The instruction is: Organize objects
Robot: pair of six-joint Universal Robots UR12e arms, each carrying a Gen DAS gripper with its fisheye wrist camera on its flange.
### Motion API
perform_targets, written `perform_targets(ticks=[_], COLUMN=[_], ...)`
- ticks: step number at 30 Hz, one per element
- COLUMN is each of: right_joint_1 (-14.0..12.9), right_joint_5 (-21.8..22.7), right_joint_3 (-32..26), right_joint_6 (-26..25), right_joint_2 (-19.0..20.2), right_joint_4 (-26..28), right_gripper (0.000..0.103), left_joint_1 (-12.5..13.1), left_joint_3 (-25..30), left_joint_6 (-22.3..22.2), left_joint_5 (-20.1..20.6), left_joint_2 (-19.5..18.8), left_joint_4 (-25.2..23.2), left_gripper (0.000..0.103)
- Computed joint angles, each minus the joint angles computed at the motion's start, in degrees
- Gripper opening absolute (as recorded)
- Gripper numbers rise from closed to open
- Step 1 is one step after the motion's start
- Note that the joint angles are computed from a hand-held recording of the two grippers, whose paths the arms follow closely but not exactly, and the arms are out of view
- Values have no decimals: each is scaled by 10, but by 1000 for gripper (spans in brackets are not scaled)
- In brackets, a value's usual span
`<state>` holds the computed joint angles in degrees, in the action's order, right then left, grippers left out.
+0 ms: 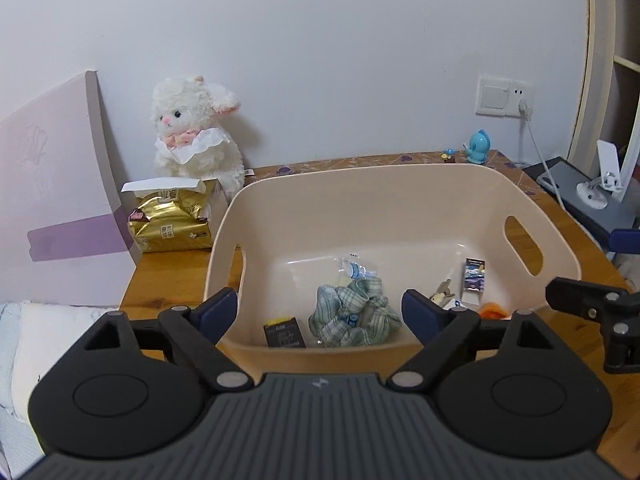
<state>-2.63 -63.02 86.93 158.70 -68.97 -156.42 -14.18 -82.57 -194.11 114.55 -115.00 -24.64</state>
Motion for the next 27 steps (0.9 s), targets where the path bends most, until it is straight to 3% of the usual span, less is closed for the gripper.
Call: perform_targets(ticks=[27], right_joint_1=[-29], right_joint_5=[20], right_joint_3=[128], right_joint_6=[-24], right_joint_2=[-111], right_joint_4=[-20], right_gripper=[103], left_joint_1=[-48], left_joint_3=[-104], left_joint_6=[-26], left_joint_5=[40], left_joint_2=[85], left_joint_4=[47], left_gripper=[90])
